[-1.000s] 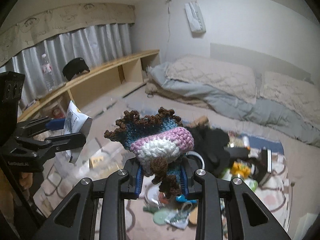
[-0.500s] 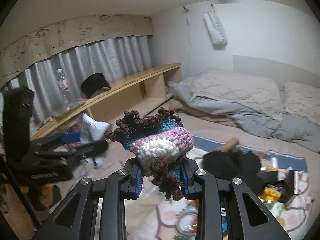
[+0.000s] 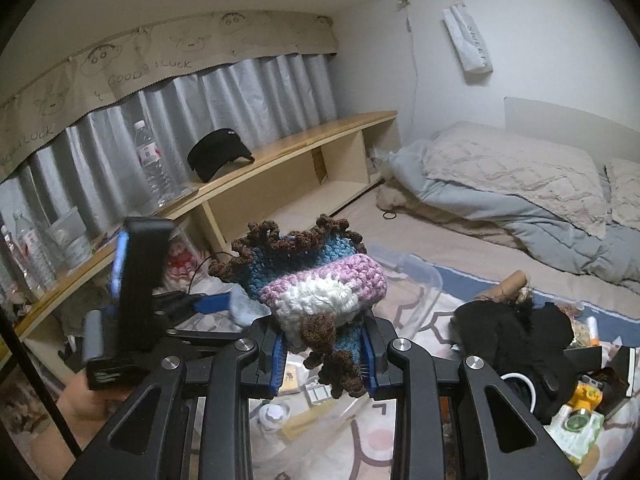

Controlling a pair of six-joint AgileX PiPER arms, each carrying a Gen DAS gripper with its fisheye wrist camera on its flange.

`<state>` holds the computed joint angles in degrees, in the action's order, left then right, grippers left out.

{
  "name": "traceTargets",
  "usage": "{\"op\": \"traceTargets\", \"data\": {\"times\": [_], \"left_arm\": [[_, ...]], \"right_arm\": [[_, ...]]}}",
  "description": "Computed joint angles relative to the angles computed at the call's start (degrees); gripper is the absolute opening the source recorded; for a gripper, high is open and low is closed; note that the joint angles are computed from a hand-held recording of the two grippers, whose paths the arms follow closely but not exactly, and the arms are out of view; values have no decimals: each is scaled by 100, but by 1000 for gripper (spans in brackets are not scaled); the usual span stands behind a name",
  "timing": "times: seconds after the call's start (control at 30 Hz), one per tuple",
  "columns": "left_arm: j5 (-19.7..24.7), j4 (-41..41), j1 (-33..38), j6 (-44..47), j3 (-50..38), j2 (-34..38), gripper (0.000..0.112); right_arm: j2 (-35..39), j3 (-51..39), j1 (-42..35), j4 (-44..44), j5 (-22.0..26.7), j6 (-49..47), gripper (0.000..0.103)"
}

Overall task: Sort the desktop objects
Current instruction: 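Carry the packet and knit doll over the clear plastic box, then open the left tool to drop the paper packet into the box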

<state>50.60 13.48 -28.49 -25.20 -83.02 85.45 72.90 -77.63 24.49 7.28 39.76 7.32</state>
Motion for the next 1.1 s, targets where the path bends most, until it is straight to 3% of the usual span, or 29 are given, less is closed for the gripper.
{"op": "traceTargets", "data": {"times": [0.23,0.53,0.57,0.67,0.7,1.1], "left_arm": [[197,-188,227,63,-335,512,74],[-1,-334,650,-335,-763,972,74],[-89,-197,675,-536,-763,1004,75],[-247,-235,856,-677,-831,1088,100],[-373,-225,917,-813,-771,1049,103],[-578,-130,1063,-798,-248,433,103]], "right_arm": [[83,-11,145,-261,72,159,30],[192,24,-24,-55,87,-42,30],[212,18,-34,-30,81,-69,30],[243,21,-79,56,60,-178,30],[256,25,-95,99,51,-221,30],[534,-17,-177,355,-39,-394,30]]}}
